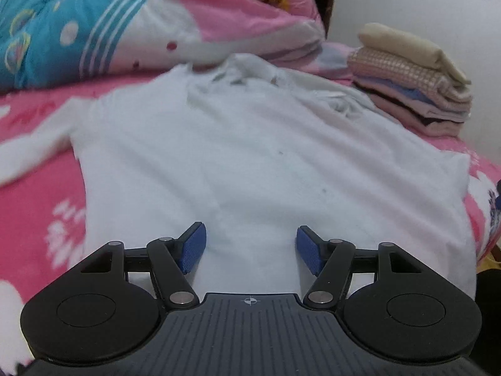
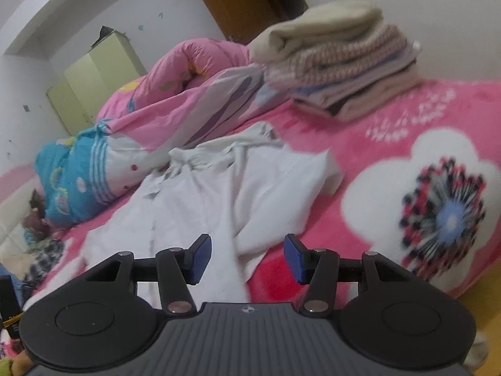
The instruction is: Fold clothes
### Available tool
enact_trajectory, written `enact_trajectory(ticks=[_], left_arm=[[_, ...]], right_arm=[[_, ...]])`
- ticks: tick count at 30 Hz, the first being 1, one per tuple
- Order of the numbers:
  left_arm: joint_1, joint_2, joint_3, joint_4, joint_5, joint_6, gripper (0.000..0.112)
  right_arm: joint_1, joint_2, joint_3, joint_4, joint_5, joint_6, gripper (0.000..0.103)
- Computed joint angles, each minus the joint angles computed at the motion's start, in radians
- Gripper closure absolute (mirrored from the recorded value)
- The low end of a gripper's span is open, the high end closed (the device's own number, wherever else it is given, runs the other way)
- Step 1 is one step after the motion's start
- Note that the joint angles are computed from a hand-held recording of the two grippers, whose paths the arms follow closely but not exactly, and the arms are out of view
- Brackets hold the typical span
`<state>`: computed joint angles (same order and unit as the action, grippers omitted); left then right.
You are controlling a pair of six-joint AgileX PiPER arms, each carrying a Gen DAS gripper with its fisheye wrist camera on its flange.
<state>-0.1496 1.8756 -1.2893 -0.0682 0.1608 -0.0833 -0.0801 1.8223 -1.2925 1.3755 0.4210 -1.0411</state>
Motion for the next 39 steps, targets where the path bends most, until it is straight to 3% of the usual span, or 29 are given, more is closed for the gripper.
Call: enact_trajectory(ticks=[3,7,11,16,20,24,25,26,28,31,34,37,39], left_arm=[[0.002,-0.004,0.003,-0.029,0.000,0.020,0.046],[0.013,-0.003,-0.005,-0.154,0.015,0.120,0.046],[0.015,-0.004,-0.007,-0.174,0.023,0.133,0.045],[0.019,-0.005,-0.013,-0.205,0.037,0.157,0.045],[0.013,-0.004,-0.008,-0.168,0.029,0.131,0.045],[0.010,-0.002,-0.016,-0.130,0.037,0.103,0.044],[0.013,-0.002,-0.017,-0.149,0.041,0.118,0.044],[0.016,-0.001,-0.019,-0.168,0.044,0.132,0.044],[0.018,-0.002,-0.019,-0.181,0.045,0.139,0.044],[0.013,-0.004,-0.018,-0.133,0.047,0.092,0.044],[0.011,-0.006,-0.018,-0.110,0.052,0.076,0.044],[0.013,-0.004,-0.023,-0.122,0.058,0.089,0.044],[0.016,-0.004,-0.023,-0.146,0.057,0.115,0.043]], right_arm=[[-0.033,0.058,-0.074,-0.062,0.001,0.116,0.044],[-0.096,0.195,-0.223,-0.109,0.075,0.323,0.043],[-0.130,0.338,-0.394,-0.140,0.154,0.472,0.043],[-0.147,0.308,-0.327,-0.032,0.186,0.402,0.043],[-0.130,0.251,-0.253,-0.091,0.191,0.355,0.046],[-0.102,0.295,-0.323,-0.141,0.173,0.371,0.047],[-0.093,0.317,-0.360,-0.152,0.179,0.379,0.055],[-0.083,0.335,-0.399,-0.175,0.183,0.388,0.075],[-0.046,0.378,-0.508,-0.263,0.175,0.443,0.098],[0.024,0.408,-0.638,-0.324,0.164,0.414,0.098],[0.100,0.456,-0.801,-0.523,0.210,0.447,0.090],[0.152,0.480,-0.884,-0.664,0.321,0.382,0.048],[0.152,0.413,-0.760,-0.607,0.296,0.224,0.041]])
